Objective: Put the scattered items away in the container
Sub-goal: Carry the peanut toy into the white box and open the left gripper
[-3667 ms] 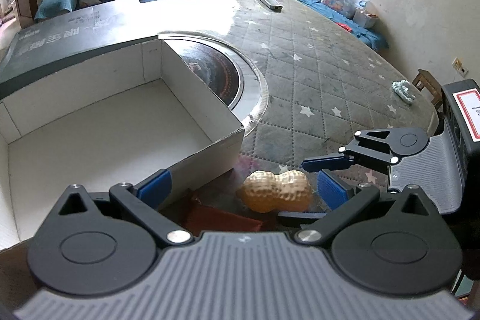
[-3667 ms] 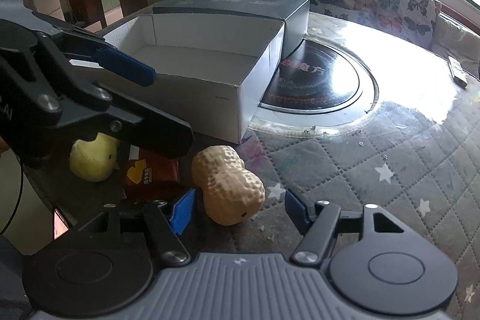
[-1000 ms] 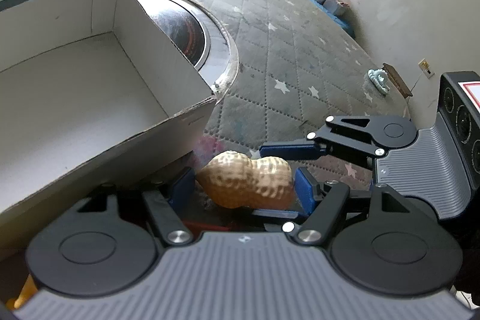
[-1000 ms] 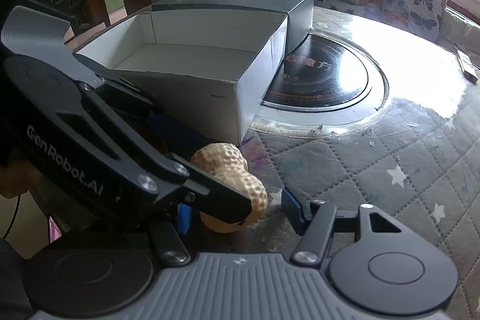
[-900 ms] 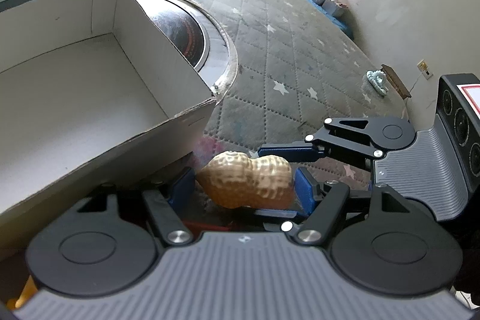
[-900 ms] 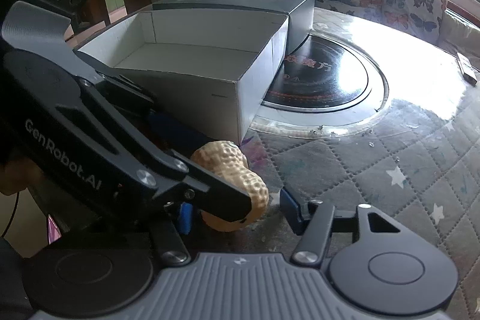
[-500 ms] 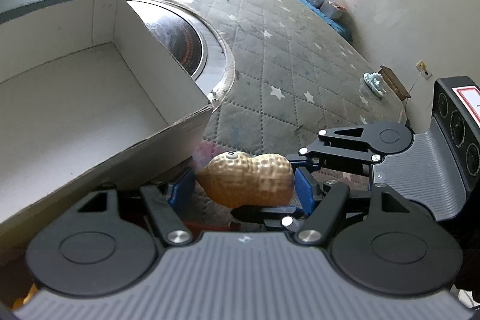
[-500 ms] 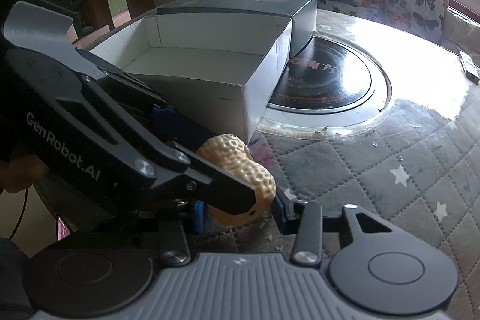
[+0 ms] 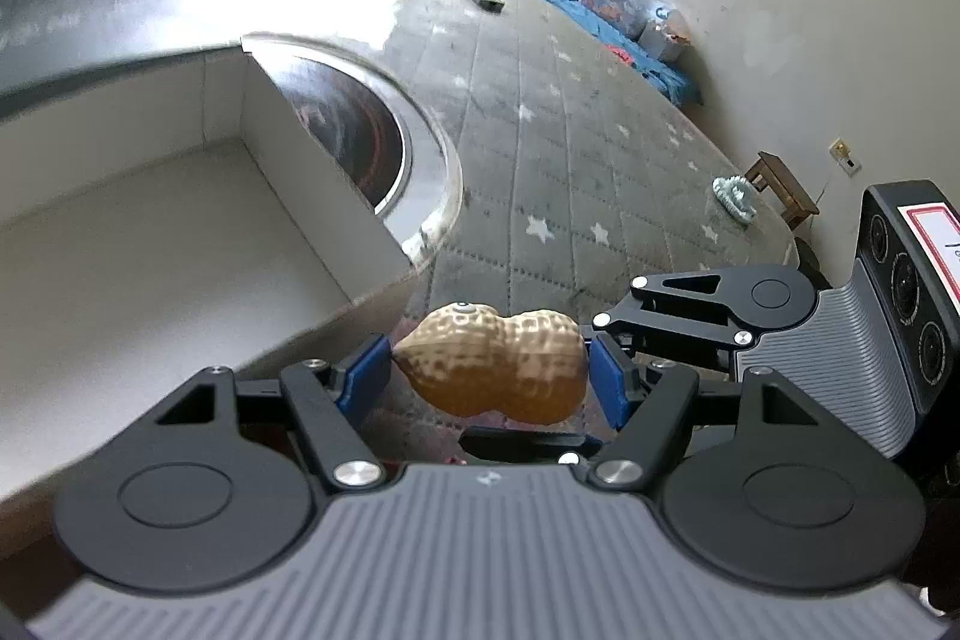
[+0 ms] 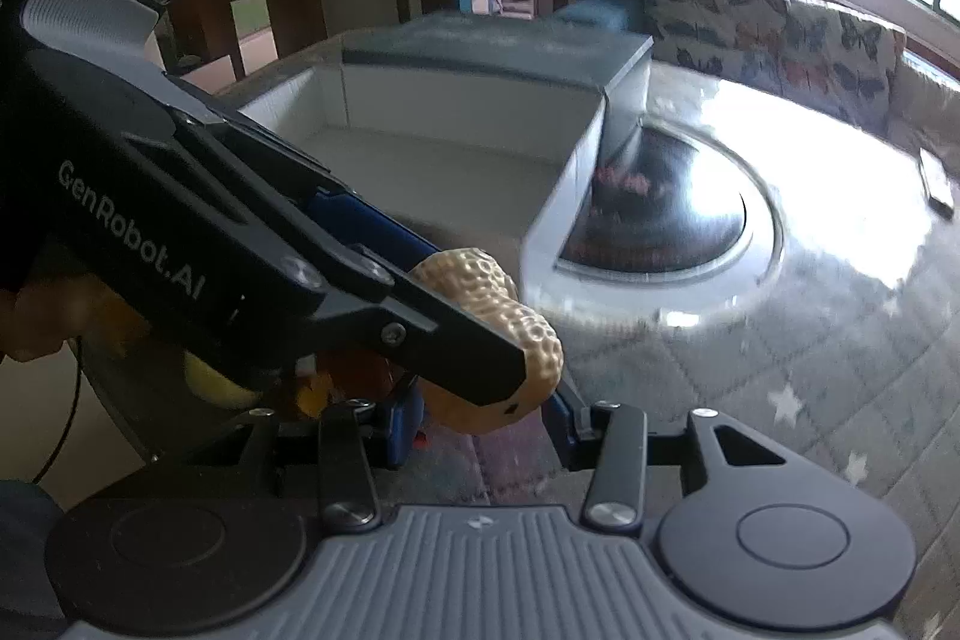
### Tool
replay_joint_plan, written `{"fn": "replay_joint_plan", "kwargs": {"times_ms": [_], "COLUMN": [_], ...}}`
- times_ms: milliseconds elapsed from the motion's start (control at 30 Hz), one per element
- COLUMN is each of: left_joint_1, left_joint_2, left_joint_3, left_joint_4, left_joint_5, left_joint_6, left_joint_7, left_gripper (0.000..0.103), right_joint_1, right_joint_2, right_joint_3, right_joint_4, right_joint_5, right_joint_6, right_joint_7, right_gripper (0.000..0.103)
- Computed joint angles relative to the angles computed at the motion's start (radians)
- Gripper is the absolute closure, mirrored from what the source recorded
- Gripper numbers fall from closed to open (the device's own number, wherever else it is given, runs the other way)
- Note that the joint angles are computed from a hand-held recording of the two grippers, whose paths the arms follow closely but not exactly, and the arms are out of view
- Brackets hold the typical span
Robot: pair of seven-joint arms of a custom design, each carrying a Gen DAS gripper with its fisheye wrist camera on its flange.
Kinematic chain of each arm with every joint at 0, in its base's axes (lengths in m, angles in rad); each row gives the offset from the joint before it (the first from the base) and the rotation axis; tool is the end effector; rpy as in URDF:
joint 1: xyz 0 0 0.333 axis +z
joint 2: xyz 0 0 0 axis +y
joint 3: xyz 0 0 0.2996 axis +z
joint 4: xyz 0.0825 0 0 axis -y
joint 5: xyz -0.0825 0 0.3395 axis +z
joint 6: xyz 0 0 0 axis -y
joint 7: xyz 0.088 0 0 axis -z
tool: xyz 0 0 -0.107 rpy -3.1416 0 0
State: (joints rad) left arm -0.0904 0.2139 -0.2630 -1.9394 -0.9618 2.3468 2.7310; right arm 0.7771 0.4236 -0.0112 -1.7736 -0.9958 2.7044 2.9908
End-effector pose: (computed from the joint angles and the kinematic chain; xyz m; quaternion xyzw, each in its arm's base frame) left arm 0.5455 -0.2059 0.4123 0.3189 -0.8622 0.3877 0.0675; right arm 0.4417 0.4660 0.3764 -0.7068 0.5986 -0.2253 0.3021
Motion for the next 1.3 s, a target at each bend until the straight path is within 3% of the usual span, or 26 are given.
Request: {"fn": "replay_joint_plan", "kwargs": {"times_ms": [233,367,600,667,800,933,1300], "left_joint_1": [0.026,0.031,0.064,0.077,0.094,0.089,0.066], "left_joint_2": [-0.016,0.010,0.149,0.197,0.298,0.387,0.507], "left_joint_3": [0.019,0.024,0.013,0.004,-0.018,-0.031,-0.057], "left_joint_4": [0.048,0.097,0.267,0.322,0.428,0.520,0.619], "left_joint_5": [-0.054,-0.050,0.025,0.056,0.128,0.225,0.446], "left_joint_6": [-0.018,0.015,0.045,0.047,0.042,0.049,0.098], "left_joint_7": [0.012,-0.017,-0.146,-0.191,-0.277,-0.362,-0.500], "left_gripper": [0.032,0.032,0.032,0.032,0.032,0.032,0.032], "right_joint_1": [0.001,-0.006,-0.020,-0.023,-0.020,0.000,0.021], "right_joint_2": [0.028,0.097,0.281,0.331,0.392,0.403,0.365], "right_joint_3": [-0.007,-0.014,-0.032,-0.034,-0.048,-0.078,-0.121], "right_joint_4": [0.099,0.214,0.486,0.559,0.643,0.648,0.552], "right_joint_5": [-0.008,0.032,0.211,0.267,0.365,0.427,0.449], "right_joint_6": [-0.006,-0.008,-0.029,-0.050,-0.081,-0.089,-0.002], "right_joint_7": [-0.068,-0.157,-0.363,-0.420,-0.497,-0.532,-0.512], "right_gripper": [0.058,0.058,0.056,0.052,0.051,0.051,0.045]}}
